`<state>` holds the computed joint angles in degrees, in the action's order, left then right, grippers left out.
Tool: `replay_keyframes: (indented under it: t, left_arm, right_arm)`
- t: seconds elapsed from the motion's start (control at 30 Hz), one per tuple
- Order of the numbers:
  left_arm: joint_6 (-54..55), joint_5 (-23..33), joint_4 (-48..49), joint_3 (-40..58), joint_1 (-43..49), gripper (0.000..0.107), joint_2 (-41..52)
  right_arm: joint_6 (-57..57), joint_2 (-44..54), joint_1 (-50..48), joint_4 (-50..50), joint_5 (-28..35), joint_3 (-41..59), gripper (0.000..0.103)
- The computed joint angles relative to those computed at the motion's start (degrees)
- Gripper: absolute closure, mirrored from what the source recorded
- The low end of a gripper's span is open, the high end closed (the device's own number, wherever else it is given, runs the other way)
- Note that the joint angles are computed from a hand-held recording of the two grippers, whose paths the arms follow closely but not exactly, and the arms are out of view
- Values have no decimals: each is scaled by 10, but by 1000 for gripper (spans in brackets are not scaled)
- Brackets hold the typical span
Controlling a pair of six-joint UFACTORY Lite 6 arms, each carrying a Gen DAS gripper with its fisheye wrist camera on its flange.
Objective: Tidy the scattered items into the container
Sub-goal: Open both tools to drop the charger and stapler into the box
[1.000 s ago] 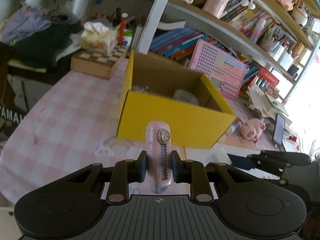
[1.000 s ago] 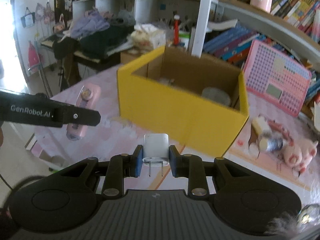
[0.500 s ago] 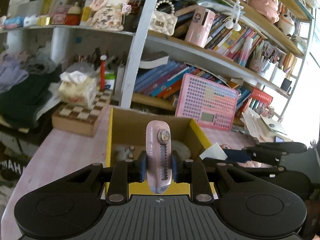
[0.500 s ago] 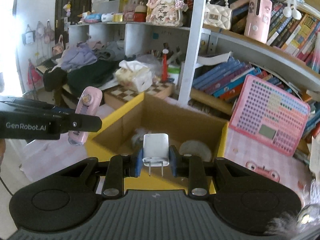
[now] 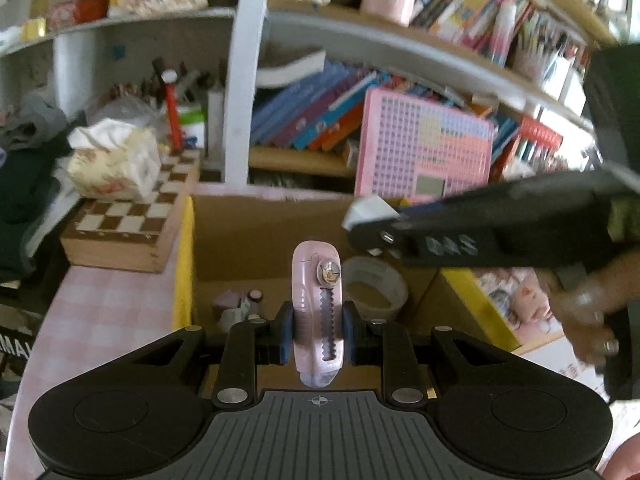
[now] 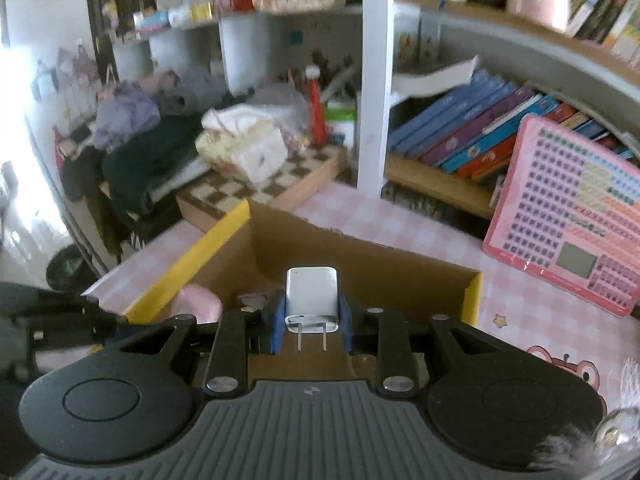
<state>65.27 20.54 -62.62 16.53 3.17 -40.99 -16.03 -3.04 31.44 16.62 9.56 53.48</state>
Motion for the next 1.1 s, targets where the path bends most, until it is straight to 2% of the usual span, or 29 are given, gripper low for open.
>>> replay_keyframes:
  t: [0.07,0.23,0.33,0.47,0.67,0.8,1.1]
  left_arm:
    - [31,-23,-25,14,-21,84,46]
    - [82,-51,-68,42,-52,84,140]
    - [92,-60,-78,53,-59,84,175]
    - [93,-67,-77,57,-66,84,195]
    - [24,-69,-13,77,-72,84,221]
    - [-25,-68,33,82,-75,84,229]
    - [-45,-80,40,85,-89,84,238]
  right_arm:
    - [-54,77,-9,31,40,71,78]
    - [-11,244,-11,-33,105,226,78]
    - [2,305,-4,-62,134,279,78]
    - [20,355,2,-90,155,326,78]
    - [43,416,3,-116,187,391,78]
    - [40,428,5,-117,190,401,78]
    - [47,449,0,-122,182,406,78]
